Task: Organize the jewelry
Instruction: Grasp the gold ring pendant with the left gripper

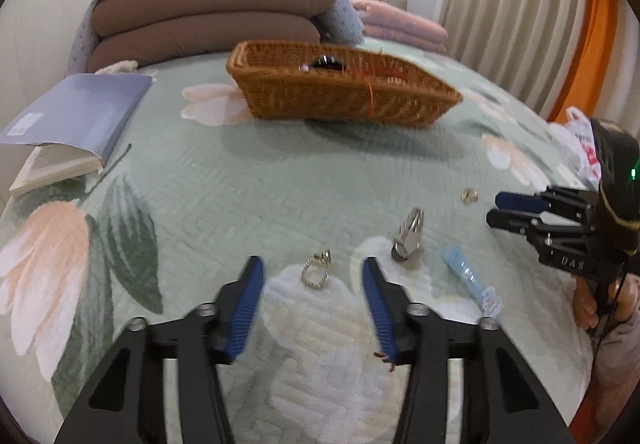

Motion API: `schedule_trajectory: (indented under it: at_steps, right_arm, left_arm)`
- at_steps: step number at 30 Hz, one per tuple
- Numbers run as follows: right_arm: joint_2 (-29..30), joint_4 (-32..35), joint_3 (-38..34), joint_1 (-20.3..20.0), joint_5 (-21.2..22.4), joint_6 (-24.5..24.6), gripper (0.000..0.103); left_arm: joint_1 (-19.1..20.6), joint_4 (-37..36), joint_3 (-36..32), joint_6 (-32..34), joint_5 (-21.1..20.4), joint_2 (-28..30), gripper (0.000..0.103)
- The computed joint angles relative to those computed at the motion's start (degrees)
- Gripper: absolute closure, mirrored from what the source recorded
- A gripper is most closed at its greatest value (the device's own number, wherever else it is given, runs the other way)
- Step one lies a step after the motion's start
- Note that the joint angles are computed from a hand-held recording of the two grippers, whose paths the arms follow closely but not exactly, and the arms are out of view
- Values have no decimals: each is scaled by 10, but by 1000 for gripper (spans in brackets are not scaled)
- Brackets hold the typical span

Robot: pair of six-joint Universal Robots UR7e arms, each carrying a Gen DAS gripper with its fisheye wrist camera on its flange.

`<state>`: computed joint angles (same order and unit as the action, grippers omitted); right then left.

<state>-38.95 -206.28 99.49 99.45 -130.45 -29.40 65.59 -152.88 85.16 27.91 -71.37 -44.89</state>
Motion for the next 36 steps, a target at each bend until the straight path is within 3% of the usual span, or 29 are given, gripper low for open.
schedule_trajectory:
  at_steps: [1,10,20,26,31,36]
  right_arm:
    - [-1,2,-1,-1,3,3,67]
    - [0,62,-32,-3,6,47,67]
    - [5,72,-47,-9,20,57,67]
    - [18,55,-54,-2,-3,44,67]
    - [15,48,-41,3,-14,80,67]
    - [24,59,-57,5,-19,76,66]
  left_arm:
    - [0,6,-3,-1,2,3,65]
    - [-4,14,-10,0,20,12,65]
    - [-8,5,-5,8,31,15,66]
    - [-8,5,-7,3,29,17,66]
    - [-8,8,-12,0,28,20,66]
    - [-6,16,-17,-5,23,21,66]
